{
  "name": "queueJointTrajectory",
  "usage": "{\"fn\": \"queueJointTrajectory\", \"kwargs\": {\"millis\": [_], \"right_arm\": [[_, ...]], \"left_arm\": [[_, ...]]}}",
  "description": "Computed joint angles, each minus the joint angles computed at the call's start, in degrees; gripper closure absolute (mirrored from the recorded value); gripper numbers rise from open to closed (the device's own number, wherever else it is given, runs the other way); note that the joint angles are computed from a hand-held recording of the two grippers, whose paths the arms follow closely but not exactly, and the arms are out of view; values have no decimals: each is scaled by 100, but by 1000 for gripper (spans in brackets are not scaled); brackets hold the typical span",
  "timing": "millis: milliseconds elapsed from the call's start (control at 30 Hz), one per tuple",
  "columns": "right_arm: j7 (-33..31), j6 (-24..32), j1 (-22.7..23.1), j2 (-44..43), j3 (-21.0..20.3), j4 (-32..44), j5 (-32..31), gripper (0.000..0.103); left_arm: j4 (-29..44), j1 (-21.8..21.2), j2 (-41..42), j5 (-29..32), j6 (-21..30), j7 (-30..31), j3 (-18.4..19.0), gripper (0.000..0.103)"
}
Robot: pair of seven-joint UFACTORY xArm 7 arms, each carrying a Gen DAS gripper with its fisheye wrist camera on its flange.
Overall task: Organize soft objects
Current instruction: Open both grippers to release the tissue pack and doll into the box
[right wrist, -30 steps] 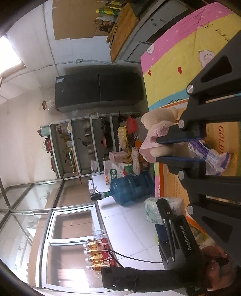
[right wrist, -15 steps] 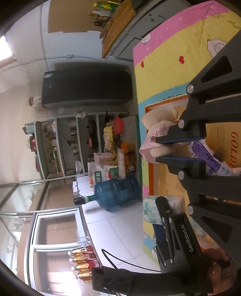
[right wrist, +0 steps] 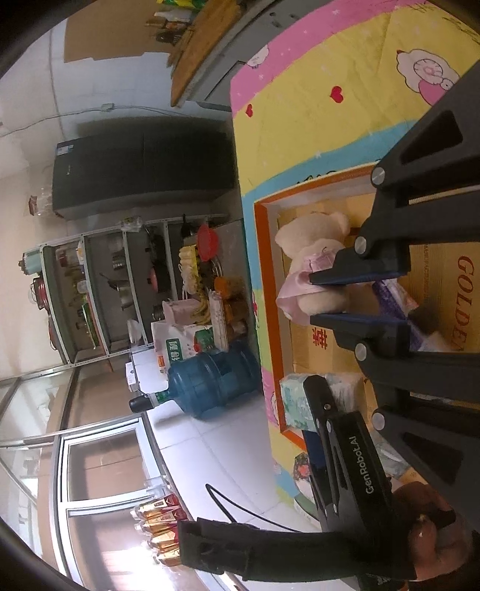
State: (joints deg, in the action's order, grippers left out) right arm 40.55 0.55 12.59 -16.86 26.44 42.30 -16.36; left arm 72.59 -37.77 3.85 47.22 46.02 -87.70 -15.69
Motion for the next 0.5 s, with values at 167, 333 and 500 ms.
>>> {"fn": "queueJointTrajectory", "kwargs": {"millis": [167, 333, 500], "right_arm": [[9, -19, 74, 32, -57, -13, 49, 84], [39, -26, 55, 6, -40, -38, 69, 79], [43, -47, 47, -2, -39, -50, 82, 72]], "left_arm": [[-18, 3, -1, -38, -64, 33, 6, 44], [-9, -43, -36, 206, 84, -130, -18, 30], [-93, -34, -173, 382, 169, -348, -66, 29]]}}
